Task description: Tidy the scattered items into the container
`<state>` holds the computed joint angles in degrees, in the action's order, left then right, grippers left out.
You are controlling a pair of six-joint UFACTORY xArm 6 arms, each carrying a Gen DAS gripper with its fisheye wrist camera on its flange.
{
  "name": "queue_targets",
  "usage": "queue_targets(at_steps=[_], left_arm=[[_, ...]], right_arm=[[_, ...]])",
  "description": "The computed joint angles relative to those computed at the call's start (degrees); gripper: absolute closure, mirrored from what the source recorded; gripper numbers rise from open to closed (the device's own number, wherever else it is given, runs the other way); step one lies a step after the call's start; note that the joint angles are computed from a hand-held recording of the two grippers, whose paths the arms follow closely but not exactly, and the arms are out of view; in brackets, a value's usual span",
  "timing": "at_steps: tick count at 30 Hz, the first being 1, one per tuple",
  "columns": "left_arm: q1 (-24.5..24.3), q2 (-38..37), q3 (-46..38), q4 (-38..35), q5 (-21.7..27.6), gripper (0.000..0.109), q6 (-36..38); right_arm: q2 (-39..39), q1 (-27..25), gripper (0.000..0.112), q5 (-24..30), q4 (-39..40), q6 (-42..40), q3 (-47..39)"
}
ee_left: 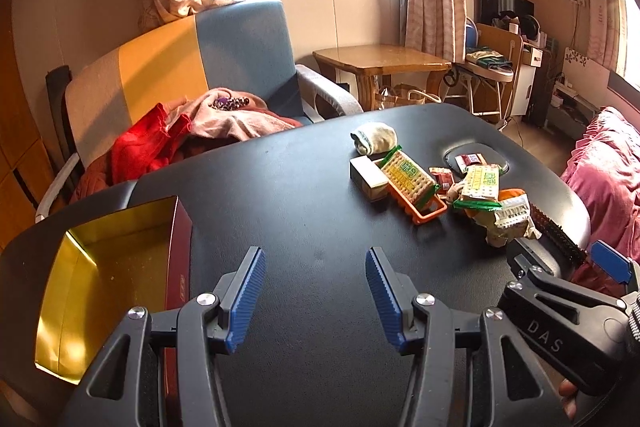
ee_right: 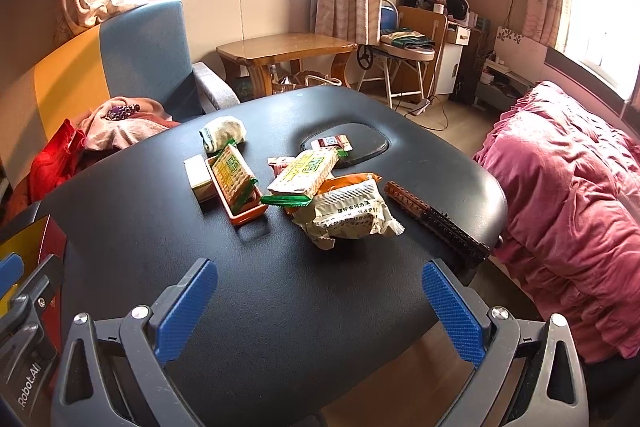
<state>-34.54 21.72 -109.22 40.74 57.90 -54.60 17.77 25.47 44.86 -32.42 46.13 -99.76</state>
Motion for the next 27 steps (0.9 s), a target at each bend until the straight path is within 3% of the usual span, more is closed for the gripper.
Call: queue_targets(at_steps=[14, 21, 27], left_arm=[[1.3, -0.8, 6.4, -5.3, -1.1, 0.055, 2.8], [2.8, -2.2, 11.8, -11.3, -4.3, 0.055, 6.1], [4.1, -2.6, 13.5, -14.2, -5.9, 0.055, 7.5]], right_arm=[[0.2, -1.9, 0.009, -4.1, 7.4, -5.6, 1.3], [1.0, -3.7, 0.009, -10.9, 26.5, -21.4, 2.4], [3.0, -5.0, 0.009, -13.6, 49.4, -37.3, 0.0]])
